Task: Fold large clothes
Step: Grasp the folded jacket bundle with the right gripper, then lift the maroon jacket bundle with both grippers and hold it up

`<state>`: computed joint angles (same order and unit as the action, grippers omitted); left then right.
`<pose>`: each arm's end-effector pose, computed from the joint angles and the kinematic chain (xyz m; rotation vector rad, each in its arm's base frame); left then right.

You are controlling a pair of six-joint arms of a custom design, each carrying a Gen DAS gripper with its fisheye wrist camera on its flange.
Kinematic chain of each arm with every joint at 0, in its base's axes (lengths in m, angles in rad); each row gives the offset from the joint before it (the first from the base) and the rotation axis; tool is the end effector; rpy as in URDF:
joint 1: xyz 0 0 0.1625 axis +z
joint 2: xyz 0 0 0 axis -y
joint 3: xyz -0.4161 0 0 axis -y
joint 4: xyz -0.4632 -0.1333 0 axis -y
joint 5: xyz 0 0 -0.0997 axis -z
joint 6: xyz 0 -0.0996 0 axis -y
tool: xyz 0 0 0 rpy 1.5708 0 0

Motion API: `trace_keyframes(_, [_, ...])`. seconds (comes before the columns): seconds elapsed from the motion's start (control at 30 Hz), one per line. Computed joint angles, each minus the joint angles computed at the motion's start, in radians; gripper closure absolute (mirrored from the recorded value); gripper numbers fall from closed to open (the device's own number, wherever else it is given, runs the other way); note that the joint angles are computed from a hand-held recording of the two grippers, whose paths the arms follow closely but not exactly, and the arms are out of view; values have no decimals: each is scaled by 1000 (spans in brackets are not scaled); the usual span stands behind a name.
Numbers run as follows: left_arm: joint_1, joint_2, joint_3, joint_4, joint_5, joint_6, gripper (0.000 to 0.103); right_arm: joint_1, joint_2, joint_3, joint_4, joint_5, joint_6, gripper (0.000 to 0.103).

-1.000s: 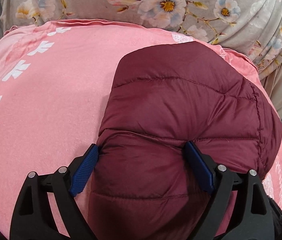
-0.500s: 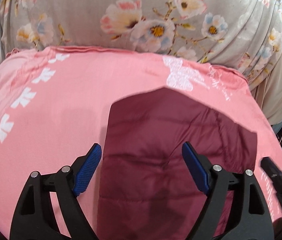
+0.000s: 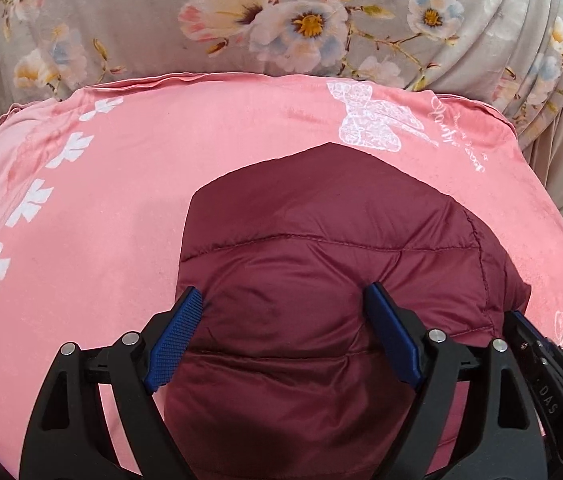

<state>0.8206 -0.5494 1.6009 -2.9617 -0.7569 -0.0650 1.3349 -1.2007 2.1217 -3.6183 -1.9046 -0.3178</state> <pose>-0.3278 -0.6534 -0.0537 0.6411 2.3265 -0.7898 -0.0327 -0.5666 0.2312 -0.1462 -2.2445 1.2557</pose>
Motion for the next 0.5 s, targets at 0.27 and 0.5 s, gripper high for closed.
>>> trace_keyframes(0.27, [3,11,-6,-7,2,6,19,-4,28,-9,-22,-16,-14,97])
trace_keyframes(0.5, [14,-31,21,15,-37,-33,18,-6,-62,76,-27,20,14,57])
